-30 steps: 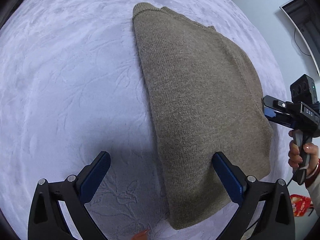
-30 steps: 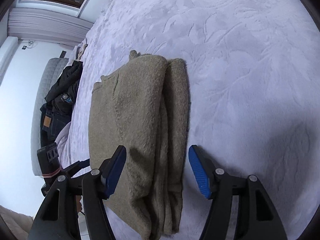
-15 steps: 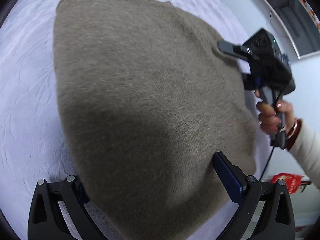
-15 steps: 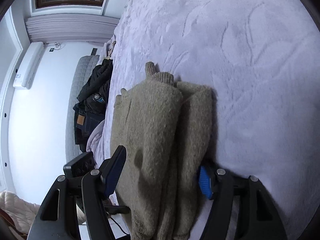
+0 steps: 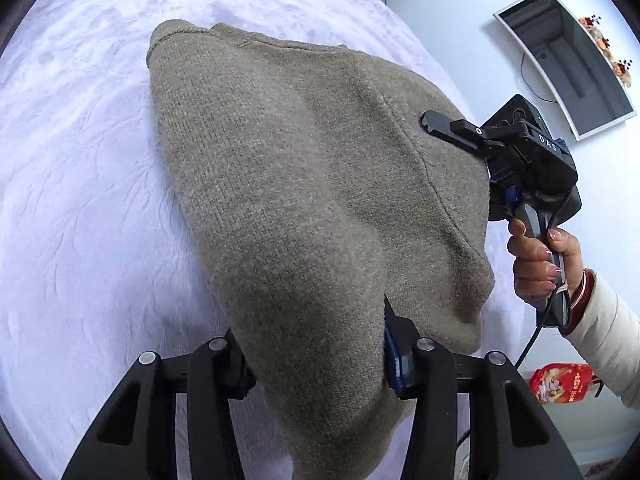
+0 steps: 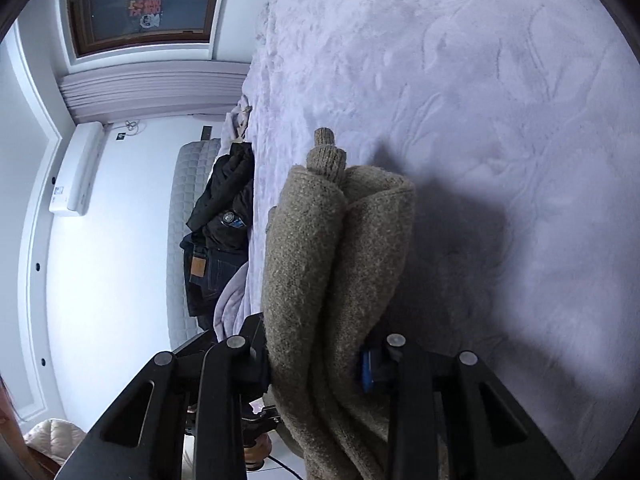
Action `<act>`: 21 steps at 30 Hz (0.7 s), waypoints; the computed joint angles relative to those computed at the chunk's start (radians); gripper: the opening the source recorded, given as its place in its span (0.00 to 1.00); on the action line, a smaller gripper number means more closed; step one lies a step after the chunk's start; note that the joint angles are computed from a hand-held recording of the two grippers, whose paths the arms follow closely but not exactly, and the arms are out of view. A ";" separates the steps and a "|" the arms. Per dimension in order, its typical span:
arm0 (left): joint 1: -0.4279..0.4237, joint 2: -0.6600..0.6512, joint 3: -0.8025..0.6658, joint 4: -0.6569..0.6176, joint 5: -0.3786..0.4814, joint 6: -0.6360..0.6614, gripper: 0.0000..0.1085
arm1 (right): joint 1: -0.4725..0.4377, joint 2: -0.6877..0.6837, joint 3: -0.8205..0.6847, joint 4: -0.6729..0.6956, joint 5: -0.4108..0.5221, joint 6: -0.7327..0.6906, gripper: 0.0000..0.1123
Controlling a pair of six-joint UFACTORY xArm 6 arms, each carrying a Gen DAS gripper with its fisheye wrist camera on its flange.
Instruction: Fold small clothes
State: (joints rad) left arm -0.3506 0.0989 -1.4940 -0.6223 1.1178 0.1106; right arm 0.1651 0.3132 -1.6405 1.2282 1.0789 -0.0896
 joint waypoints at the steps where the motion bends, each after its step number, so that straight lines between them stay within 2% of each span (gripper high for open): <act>1: 0.004 -0.024 0.019 -0.007 0.004 0.004 0.46 | 0.006 -0.012 0.002 -0.001 -0.002 0.006 0.30; 7: 0.032 -0.169 0.113 0.009 0.047 0.008 0.46 | 0.069 -0.115 0.072 0.004 -0.031 0.042 0.30; 16: 0.120 -0.427 0.318 0.115 0.165 -0.001 0.46 | 0.260 -0.238 0.288 0.143 -0.189 0.028 0.30; 19: 0.100 -0.497 0.405 0.267 0.141 -0.062 0.49 | 0.322 -0.218 0.315 0.158 -0.257 0.041 0.30; 21: 0.096 -0.517 0.442 0.344 0.152 -0.110 0.51 | 0.353 -0.181 0.298 0.058 -0.278 0.114 0.30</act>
State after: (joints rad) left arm -0.2546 -0.4181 -1.0524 -0.2788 1.2696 0.0002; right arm 0.5182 0.1326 -1.3422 1.2865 0.8012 0.0240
